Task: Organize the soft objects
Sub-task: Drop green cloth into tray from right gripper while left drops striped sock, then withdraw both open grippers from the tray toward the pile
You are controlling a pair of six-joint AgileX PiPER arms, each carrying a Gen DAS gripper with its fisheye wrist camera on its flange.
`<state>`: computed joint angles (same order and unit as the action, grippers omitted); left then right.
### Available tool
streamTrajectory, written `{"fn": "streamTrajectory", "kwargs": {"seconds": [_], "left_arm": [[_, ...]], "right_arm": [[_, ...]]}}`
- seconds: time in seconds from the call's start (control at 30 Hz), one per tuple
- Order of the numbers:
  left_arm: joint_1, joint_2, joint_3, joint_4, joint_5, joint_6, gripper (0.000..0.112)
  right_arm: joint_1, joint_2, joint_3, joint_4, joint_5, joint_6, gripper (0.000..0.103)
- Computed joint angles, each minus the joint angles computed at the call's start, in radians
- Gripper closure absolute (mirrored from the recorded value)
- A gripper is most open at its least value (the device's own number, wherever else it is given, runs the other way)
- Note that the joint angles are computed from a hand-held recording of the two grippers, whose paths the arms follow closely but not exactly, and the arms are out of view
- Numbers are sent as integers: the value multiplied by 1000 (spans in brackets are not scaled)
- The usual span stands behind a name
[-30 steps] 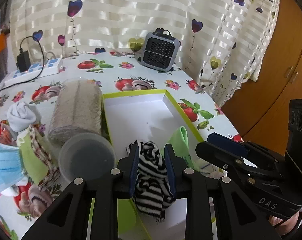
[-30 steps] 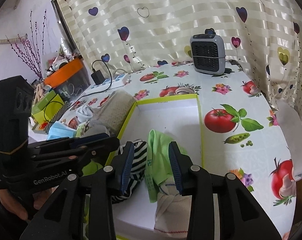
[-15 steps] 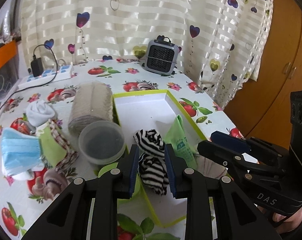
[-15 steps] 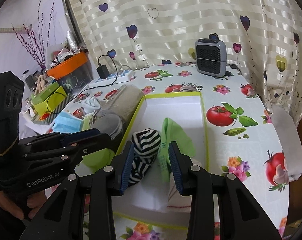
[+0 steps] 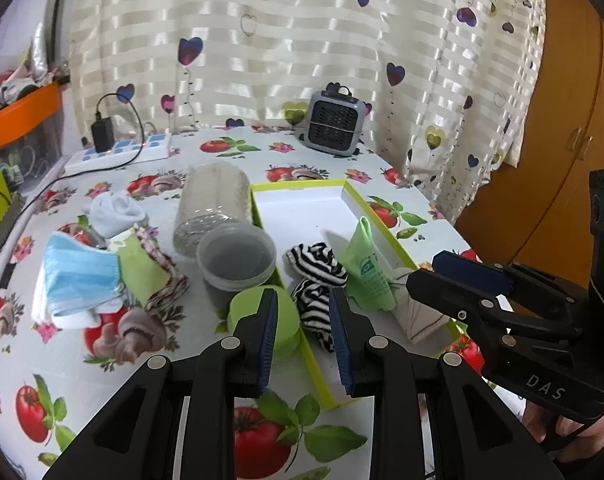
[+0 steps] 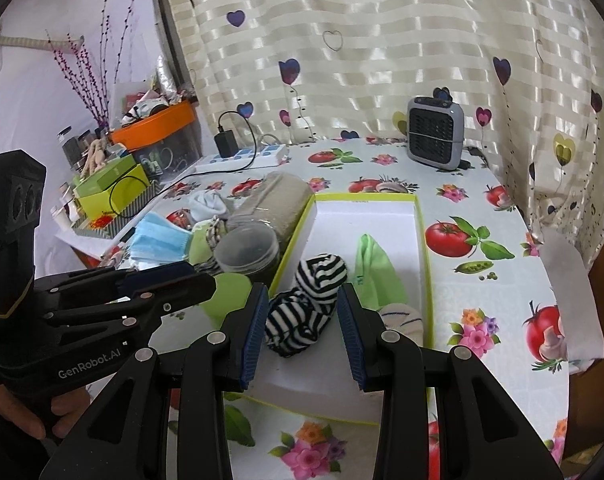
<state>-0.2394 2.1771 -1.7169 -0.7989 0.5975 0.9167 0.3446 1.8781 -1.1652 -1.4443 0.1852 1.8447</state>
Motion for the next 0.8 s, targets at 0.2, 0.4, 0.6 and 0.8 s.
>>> {"fn": "streamTrajectory", "kwargs": {"seconds": [0.2, 0.4, 0.6, 0.8], "left_arm": [[25, -48, 83, -45, -26, 56, 87], [55, -72, 134, -73, -35, 86, 87], [81, -84, 157, -93, -36, 103, 87], [99, -78, 155, -81, -37, 85, 87]], "right_arm": [[44, -9, 1, 23, 30, -26, 66], [82, -9, -10, 64, 55, -73, 66], [103, 4, -36, 118, 66, -135, 66], [115, 15, -52, 124, 71, -148, 66]]}}
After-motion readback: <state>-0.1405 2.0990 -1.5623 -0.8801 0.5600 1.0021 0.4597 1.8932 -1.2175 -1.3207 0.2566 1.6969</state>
